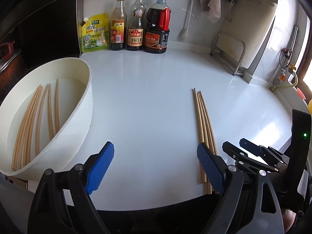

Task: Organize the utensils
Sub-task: 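Withdraw both open tools from the basin back to the chopstick row, then position both open tools over the remaining wooden chopsticks on the counter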

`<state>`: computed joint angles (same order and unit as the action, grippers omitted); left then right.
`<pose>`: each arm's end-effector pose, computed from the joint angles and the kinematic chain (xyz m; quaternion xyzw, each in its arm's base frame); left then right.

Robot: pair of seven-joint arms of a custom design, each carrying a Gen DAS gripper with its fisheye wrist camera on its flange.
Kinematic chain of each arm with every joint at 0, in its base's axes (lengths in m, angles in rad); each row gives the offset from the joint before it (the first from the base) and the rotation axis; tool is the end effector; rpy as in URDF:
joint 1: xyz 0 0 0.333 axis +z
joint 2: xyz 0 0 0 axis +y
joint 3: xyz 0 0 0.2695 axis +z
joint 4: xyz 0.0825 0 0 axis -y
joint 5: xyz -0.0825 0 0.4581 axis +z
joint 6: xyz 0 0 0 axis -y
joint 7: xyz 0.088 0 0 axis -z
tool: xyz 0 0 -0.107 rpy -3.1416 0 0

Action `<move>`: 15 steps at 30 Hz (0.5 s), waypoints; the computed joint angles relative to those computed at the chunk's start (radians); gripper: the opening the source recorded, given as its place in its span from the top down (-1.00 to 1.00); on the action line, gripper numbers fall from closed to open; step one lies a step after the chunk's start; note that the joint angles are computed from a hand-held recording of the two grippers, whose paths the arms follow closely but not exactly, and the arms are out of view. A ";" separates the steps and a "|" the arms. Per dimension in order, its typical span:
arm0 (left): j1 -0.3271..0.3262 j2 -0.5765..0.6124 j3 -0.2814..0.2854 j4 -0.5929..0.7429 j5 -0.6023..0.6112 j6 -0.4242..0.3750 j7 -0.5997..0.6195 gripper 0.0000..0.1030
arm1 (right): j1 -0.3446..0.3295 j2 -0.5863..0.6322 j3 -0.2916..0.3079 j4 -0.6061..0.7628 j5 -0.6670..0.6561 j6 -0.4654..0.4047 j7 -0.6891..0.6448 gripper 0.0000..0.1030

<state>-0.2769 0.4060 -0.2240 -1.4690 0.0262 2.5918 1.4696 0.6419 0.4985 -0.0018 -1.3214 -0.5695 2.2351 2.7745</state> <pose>0.6957 -0.3516 0.4732 -0.5295 0.7698 -0.3272 0.1410 0.6435 0.4594 0.4395 -0.5618 0.7626 -0.2232 0.2303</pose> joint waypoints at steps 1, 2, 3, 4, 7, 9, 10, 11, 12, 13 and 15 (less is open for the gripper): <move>-0.001 0.006 0.001 0.007 0.001 -0.006 -0.001 -0.66 | -0.002 0.007 0.001 0.007 0.005 -0.003 -0.004 0.02; -0.003 0.011 0.003 0.011 0.005 -0.010 -0.005 -0.66 | -0.002 0.014 0.001 0.016 0.007 -0.008 -0.008 0.02; -0.004 0.015 0.005 0.016 0.008 -0.012 -0.008 -0.66 | -0.001 0.019 0.000 0.022 0.007 -0.011 -0.010 0.02; -0.004 0.021 0.007 0.022 0.009 -0.015 -0.011 -0.66 | 0.000 0.026 0.000 0.030 0.009 -0.015 -0.014 0.02; -0.002 0.032 0.007 0.035 0.006 -0.024 -0.018 -0.66 | 0.003 0.042 -0.002 0.053 0.015 -0.023 -0.030 0.02; 0.000 0.036 0.005 0.039 0.002 -0.029 -0.019 -0.66 | 0.007 0.054 -0.004 0.071 0.017 -0.034 -0.041 0.02; 0.000 0.036 0.004 0.039 0.000 -0.029 -0.018 -0.66 | 0.011 0.062 -0.006 0.082 0.016 -0.044 -0.047 0.02; 0.001 0.036 0.004 0.038 0.000 -0.028 -0.017 -0.66 | 0.014 0.067 -0.008 0.090 0.016 -0.054 -0.052 0.02; 0.000 0.035 0.004 0.037 0.000 -0.028 -0.017 -0.66 | 0.017 0.073 -0.011 0.098 0.015 -0.064 -0.057 0.02; 0.001 0.035 0.003 0.036 -0.002 -0.027 -0.015 -0.66 | 0.020 0.077 -0.013 0.103 0.015 -0.073 -0.059 0.02; 0.001 0.039 0.002 0.041 -0.004 -0.030 -0.013 -0.66 | 0.024 0.073 -0.018 0.095 0.009 -0.072 -0.053 0.02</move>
